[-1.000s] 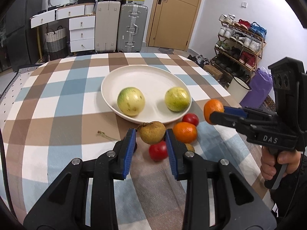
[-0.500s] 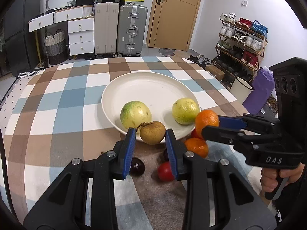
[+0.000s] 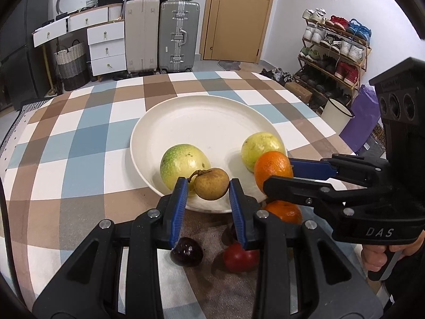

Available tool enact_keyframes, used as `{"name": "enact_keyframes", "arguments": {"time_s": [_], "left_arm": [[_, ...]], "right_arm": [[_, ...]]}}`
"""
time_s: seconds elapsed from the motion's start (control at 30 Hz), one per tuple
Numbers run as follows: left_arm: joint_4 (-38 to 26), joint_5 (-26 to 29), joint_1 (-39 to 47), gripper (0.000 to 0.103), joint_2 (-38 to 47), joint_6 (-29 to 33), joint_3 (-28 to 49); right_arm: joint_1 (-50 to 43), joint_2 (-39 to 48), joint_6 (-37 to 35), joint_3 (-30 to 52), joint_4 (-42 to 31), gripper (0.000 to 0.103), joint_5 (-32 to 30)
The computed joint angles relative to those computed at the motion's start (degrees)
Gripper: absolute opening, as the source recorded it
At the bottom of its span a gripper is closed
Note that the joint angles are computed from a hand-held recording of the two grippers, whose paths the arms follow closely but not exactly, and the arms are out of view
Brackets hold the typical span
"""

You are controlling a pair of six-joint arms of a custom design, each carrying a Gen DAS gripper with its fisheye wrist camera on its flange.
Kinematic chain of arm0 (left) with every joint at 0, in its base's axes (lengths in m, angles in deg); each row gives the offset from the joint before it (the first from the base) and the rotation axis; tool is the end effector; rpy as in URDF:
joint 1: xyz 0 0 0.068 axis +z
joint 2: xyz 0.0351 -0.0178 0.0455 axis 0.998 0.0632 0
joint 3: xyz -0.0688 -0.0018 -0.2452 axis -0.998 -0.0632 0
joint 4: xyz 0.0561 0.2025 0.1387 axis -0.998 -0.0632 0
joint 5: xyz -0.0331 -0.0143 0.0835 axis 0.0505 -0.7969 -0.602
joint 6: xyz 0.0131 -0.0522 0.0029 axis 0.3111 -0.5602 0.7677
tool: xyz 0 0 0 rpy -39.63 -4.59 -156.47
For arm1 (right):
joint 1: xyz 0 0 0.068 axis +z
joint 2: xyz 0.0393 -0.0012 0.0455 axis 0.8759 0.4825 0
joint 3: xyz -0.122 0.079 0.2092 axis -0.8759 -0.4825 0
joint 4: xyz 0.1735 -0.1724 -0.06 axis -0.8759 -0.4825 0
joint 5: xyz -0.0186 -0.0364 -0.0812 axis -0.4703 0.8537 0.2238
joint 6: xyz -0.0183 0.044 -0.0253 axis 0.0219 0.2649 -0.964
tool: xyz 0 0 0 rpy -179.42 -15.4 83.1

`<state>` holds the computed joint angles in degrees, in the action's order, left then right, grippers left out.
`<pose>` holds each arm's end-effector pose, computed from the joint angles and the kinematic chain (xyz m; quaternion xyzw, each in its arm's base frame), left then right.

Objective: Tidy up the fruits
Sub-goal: 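Carry the longan and orange onto the plate and open both grippers, then withdraw both grippers from the plate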

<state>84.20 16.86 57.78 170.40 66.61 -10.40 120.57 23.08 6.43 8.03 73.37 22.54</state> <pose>0.2258 -0.1238 0.1387 0.1475 0.9072 -0.1386 0.3687 0.1462 0.2303 0.1610 -0.0987 0.9115 0.2222 0.3317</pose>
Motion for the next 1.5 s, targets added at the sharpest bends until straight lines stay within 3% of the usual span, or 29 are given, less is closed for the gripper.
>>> {"name": "enact_keyframes", "arguments": {"time_s": [0.73, 1.13, 1.23, 1.3, 1.37, 1.43, 1.5], "left_arm": [[2.0, 2.0, 2.1, 0.029, 9.7, 1.8, 7.2], [0.9, -0.6, 1.0, 0.030, 4.4, 1.0, 4.6], [-0.4, -2.2, 0.7, 0.043, 0.5, 0.5, 2.6], [-0.8, -3.7, 0.5, 0.073, -3.0, 0.0, 0.4], [-1.6, -5.0, 0.6, 0.087, -7.1, -0.7, -1.8], [-3.1, -5.1, 1.0, 0.090, -10.7, -1.2, -3.4], [-5.5, -5.7, 1.0, 0.102, -13.9, -1.6, -4.4]], "right_arm": [[-7.4, 5.1, -3.5, 3.0, 0.8, 0.042, -2.8], [-6.0, 0.4, -3.3, 2.1, -2.2, 0.042, 0.7], [-4.7, -2.2, -3.0, 1.2, -4.0, 0.051, 2.1], [-3.6, -4.3, -2.1, 0.1, -5.3, 0.055, 3.1], [-2.6, -6.0, -1.3, -0.8, -6.8, 0.079, 3.8], [-1.2, -8.2, 0.3, -2.1, -8.2, 0.089, 5.0], [0.2, -9.8, 1.3, -3.2, -8.6, 0.093, 6.3]]}}
